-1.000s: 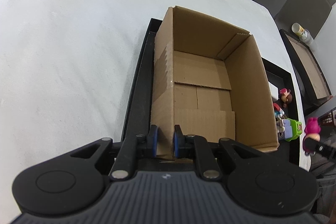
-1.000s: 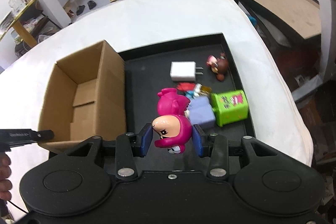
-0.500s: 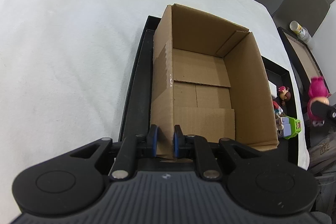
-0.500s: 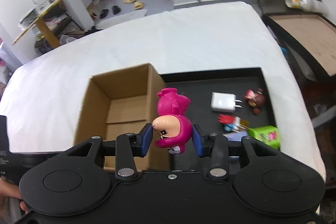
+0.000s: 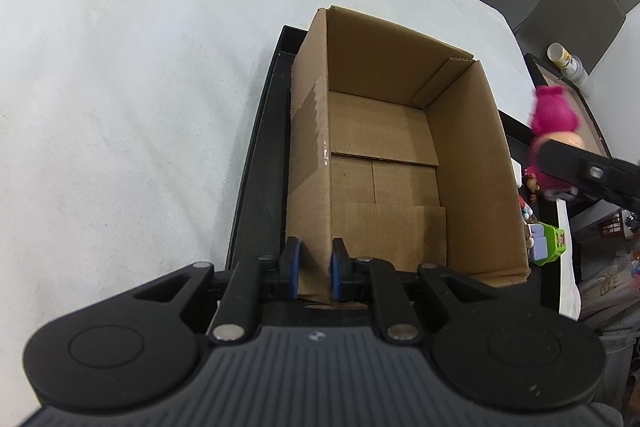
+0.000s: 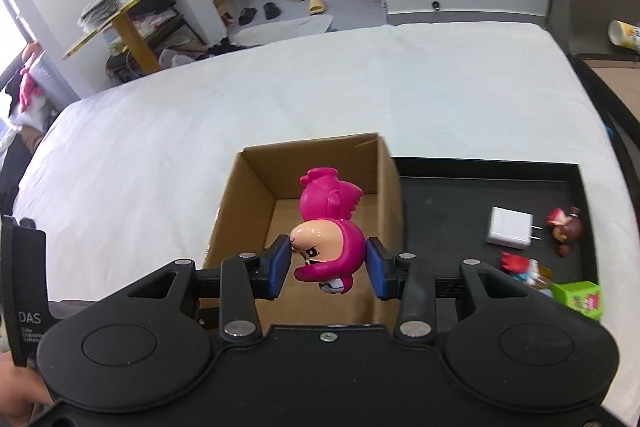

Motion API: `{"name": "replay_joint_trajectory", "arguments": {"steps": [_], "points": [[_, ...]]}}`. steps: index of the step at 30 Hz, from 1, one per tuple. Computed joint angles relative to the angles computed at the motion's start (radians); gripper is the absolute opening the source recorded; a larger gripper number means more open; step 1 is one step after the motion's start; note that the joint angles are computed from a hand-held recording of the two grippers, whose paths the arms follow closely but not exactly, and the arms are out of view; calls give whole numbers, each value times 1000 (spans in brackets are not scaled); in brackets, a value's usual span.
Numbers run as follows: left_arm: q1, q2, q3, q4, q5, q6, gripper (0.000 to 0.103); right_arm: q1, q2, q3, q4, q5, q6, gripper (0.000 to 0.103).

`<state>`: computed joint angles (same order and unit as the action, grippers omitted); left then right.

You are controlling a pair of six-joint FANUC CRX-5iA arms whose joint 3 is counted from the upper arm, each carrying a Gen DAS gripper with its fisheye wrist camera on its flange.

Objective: Organize rigid objects
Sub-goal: 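Lift the pink doll with the right tool and carry it over the box, then open the right tool to drop the pink doll into the box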

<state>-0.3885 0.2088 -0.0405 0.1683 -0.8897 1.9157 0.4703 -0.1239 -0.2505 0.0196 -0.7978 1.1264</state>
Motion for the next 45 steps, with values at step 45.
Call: {"name": "replay_joint_trajectory", "arguments": {"steps": [45], "points": [[17, -6, -22, 44, 19, -62, 16, 15, 55, 53, -56, -52, 88, 57]]}}
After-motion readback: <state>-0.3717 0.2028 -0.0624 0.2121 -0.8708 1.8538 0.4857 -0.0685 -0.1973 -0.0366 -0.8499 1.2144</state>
